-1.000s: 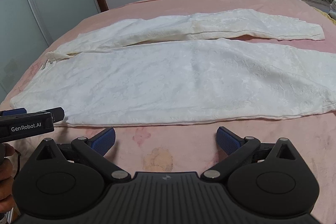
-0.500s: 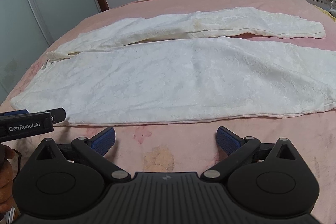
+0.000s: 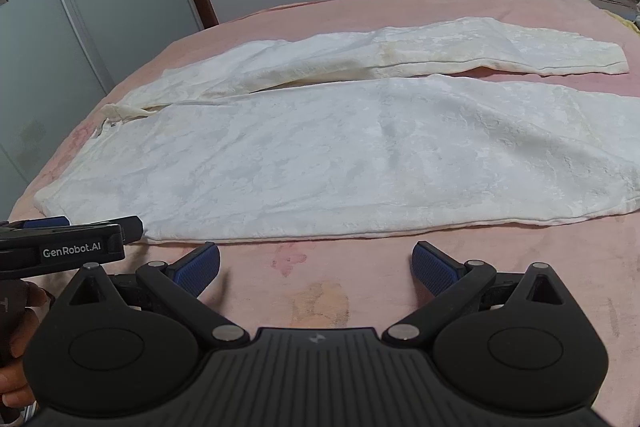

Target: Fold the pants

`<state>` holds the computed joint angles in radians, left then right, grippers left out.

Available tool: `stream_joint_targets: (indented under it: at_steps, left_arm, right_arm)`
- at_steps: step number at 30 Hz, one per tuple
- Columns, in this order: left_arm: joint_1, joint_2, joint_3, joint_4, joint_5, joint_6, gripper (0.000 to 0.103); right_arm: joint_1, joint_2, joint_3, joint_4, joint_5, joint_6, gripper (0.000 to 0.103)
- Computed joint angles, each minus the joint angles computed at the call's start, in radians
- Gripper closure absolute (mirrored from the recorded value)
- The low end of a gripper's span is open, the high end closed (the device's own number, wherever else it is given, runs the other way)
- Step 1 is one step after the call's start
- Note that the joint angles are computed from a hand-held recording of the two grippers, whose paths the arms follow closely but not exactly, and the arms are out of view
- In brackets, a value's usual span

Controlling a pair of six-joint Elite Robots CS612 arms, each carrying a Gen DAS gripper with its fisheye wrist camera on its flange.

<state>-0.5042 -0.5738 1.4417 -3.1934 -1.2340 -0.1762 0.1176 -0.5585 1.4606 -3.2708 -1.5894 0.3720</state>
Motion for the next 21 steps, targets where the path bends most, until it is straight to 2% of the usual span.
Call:
stream_joint_targets:
  at_steps: [11,21]
  left_arm:
    - [-0.002,0.001,0.001,0.000,0.010,0.016,0.006]
    - [-0.003,0.001,0.001,-0.002,0.011,0.020,0.006]
  right_arm:
    - [0.007,0.001,0.003,-0.025,-0.030,-0.015,0.000]
    - [0.005,0.002,0.003,-0.029,-0.021,-0.009,0.000]
